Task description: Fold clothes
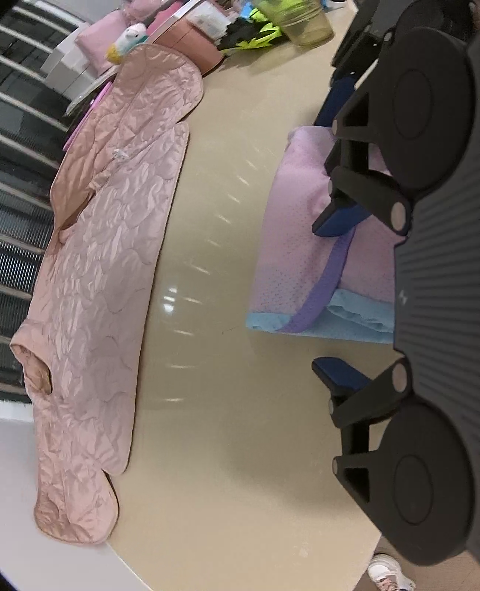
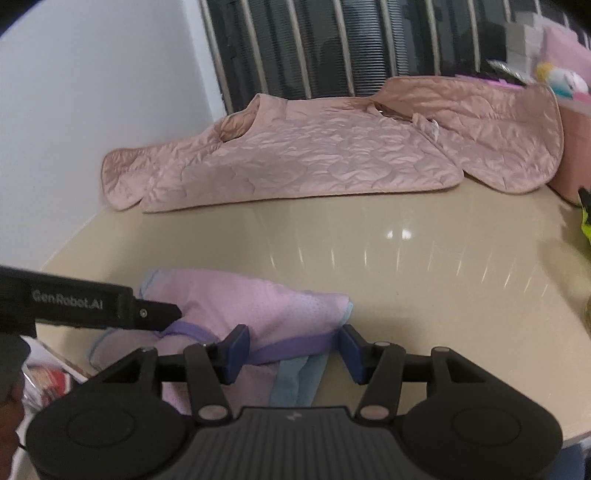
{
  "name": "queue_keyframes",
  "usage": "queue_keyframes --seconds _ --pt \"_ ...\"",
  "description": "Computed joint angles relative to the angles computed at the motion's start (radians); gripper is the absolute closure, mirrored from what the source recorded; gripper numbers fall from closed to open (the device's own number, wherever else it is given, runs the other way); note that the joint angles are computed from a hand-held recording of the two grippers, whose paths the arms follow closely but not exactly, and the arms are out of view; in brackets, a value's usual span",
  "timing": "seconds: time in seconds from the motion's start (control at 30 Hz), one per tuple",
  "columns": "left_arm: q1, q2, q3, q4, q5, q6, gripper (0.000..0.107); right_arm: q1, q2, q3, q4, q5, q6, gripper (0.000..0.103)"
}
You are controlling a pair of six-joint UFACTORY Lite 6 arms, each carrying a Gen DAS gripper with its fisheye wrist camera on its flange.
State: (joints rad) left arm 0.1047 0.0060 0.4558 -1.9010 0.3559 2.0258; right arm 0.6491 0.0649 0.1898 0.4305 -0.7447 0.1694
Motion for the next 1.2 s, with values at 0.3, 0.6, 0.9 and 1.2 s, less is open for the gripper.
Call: queue_keyframes --seconds 0.3,0.6,0.9,1.2 --pt "0.077 0.042 0.015 0.192 0.152 -0.138 0.082 0.083 0.018 0.024 0.073 -0.006 -0.094 0.083" --pt "0.087 -0.096 -0.082 0.094 0.205 -0.037 0.097 0.204 -0.026 0.008 0.281 -0.059 -0.204 0.094" --pt "-0.03 -0.158 0.007 -0.018 0.2 0.029 0.097 0.136 -0.161 0.046 0.386 -0.085 -0.507 0.094" --pt "-0.2 0.3 0.646 -0.127 0.122 -0.011 0.097 -0.311 0.023 0.477 0.006 0.089 -0.549 0.094"
